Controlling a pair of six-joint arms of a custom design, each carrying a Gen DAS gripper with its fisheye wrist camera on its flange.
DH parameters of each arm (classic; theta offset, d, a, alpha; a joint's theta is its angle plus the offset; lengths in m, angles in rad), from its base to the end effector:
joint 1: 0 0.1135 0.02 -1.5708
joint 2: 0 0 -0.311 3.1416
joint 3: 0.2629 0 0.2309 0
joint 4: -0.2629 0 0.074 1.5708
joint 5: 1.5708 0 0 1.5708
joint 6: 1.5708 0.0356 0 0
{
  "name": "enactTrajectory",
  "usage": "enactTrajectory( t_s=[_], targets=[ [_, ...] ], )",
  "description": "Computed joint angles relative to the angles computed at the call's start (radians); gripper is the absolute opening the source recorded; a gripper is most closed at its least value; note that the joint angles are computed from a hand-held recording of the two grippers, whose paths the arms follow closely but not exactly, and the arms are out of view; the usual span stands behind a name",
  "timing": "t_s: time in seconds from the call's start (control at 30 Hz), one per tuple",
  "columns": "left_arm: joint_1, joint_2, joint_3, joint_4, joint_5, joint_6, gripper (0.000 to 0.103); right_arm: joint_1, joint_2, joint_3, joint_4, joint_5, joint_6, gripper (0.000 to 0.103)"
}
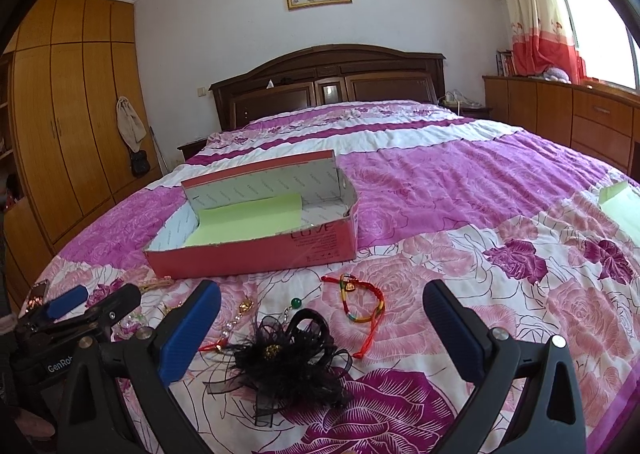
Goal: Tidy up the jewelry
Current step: 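Grasp the pink pearl hair clip with the left tool while the right tool grasps the rainbow string bracelet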
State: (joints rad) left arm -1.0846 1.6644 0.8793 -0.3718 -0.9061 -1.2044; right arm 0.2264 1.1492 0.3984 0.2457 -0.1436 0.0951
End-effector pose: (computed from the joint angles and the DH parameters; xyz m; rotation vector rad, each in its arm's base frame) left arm 0.1592 -0.2413 0.2201 -0.3496 2.1427 0.0219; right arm 0.1862 0.0481 0.2362 -0.2252 2.0763 0.3451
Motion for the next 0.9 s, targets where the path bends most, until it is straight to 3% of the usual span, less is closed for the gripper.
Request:
enactTrajectory(
  t_s=[0.37,0.67,0.9],
  targets=[
    [0.112,-0.057,-0.031,0.050,0.144,0.118,0.097,-0.060,0.077,0.143,-0.153,-0.050,0.000,0.103],
    [0.264,-0.080,-0.061,0.070,0.300,0.229,0.095,-0.125,0.208,0.295,-0.292,-0.069,-0.083,0.103],
    [0.344,-0.045,-0.068,0.118,0.390,0.229,0.094,-0.159,0.307,0.357,-0.344,-0.084,-0.105,0.103]
  ],
)
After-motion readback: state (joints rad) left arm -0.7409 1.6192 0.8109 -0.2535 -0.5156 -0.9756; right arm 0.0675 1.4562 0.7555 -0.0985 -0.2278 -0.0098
